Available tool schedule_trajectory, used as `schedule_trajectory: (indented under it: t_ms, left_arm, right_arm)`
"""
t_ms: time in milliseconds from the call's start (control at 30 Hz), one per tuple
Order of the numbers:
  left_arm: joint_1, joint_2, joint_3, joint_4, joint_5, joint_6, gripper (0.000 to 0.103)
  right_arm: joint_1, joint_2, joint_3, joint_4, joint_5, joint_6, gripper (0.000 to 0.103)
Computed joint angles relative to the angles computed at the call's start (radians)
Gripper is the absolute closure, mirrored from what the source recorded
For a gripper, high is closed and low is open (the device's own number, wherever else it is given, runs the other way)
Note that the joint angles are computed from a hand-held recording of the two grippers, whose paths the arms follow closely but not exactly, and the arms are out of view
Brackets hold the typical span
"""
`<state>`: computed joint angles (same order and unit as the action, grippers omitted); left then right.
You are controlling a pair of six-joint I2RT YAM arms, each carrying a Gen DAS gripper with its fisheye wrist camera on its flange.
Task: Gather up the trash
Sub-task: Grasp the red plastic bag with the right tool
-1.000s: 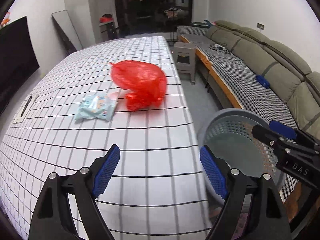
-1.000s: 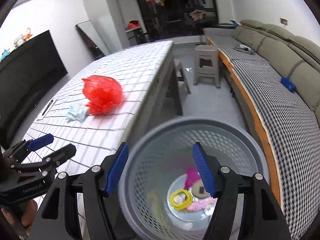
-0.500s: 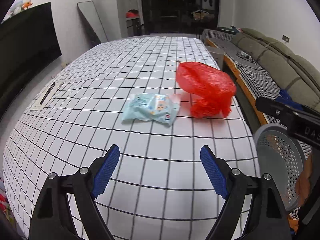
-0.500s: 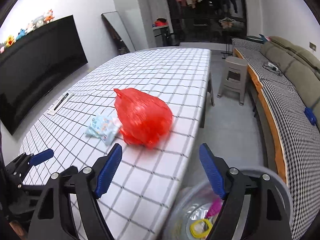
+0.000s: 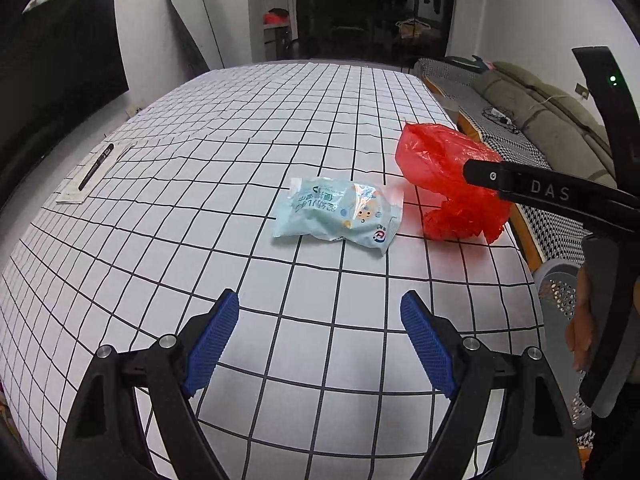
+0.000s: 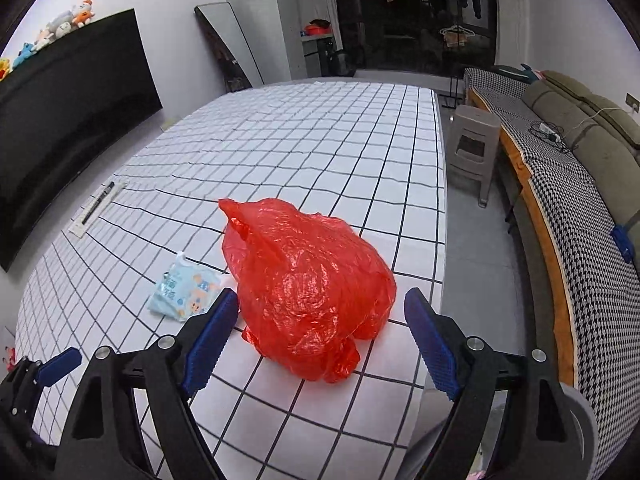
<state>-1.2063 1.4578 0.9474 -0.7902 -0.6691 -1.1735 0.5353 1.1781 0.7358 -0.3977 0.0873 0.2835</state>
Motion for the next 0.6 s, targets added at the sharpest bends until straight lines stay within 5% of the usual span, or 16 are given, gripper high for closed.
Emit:
schedule_trajectory:
  t_ms: [467,600]
  left_arm:
    - [0.046,-0.006,-0.036,0.049,0.05,0.029,0.022]
    - [0.051,-0.01,-0.036,0.045,0.051,0.028,0.022]
  right_arm:
    - [0.055,0.222,0.058,0.036,0.052,0.006,0.023]
    - [0.047,0.219,0.043,0.043,0.022,0.019,0.044]
